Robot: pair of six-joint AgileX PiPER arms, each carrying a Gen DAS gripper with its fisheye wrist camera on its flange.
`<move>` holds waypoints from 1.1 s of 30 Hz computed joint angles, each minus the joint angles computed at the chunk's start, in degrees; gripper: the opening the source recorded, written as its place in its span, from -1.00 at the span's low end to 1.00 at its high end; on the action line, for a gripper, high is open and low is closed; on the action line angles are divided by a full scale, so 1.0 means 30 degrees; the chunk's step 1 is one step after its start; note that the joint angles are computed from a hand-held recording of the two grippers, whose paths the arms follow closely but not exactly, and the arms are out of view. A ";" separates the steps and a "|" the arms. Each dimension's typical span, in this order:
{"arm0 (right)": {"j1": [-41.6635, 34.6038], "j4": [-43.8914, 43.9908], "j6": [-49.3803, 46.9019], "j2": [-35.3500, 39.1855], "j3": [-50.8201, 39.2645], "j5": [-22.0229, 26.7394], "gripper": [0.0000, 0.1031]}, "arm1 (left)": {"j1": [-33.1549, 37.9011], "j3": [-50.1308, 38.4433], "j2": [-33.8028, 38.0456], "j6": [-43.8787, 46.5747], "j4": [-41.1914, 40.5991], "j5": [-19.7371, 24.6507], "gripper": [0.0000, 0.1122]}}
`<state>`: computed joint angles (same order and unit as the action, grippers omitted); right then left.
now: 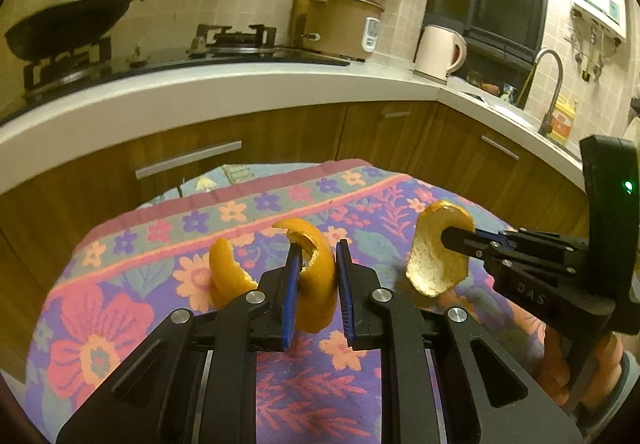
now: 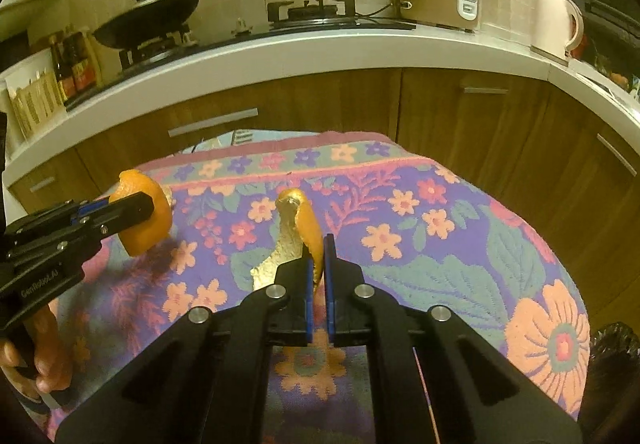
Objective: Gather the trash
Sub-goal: 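Carry both peels in the two tools over the bin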
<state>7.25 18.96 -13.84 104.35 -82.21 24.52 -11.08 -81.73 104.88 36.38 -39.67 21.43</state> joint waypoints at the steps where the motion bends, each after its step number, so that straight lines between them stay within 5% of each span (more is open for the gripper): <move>1: -0.0139 0.0353 -0.0192 -0.0065 0.0043 0.0005 -0.95 | -0.0049 0.0092 -0.0191 0.0184 -0.0123 0.0022 -0.72; 6: -0.0412 0.0832 -0.0487 -0.0811 0.0826 -0.0402 -0.95 | -0.0698 0.0732 -0.1359 -0.0694 0.1011 -0.0381 -0.72; 18: -0.3642 0.8441 -0.7099 -0.5487 0.5398 -0.0382 -0.95 | -0.3223 0.0756 -0.3549 -0.5188 0.5589 -0.0725 -0.72; 23: -0.6771 1.1447 -1.0569 -0.8075 0.8046 0.0057 -0.95 | -0.5237 -0.0203 -0.3473 -0.7773 0.8219 -0.0494 -0.72; 33: -1.5795 1.2942 -1.4547 -1.0057 1.0770 0.2022 -0.95 | -0.9124 -0.3944 -0.0655 -0.8649 0.8585 0.0717 -0.72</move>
<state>-40.13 57.78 -57.48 74.18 -49.90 30.59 -38.46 -93.56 102.92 10.43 -13.92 23.58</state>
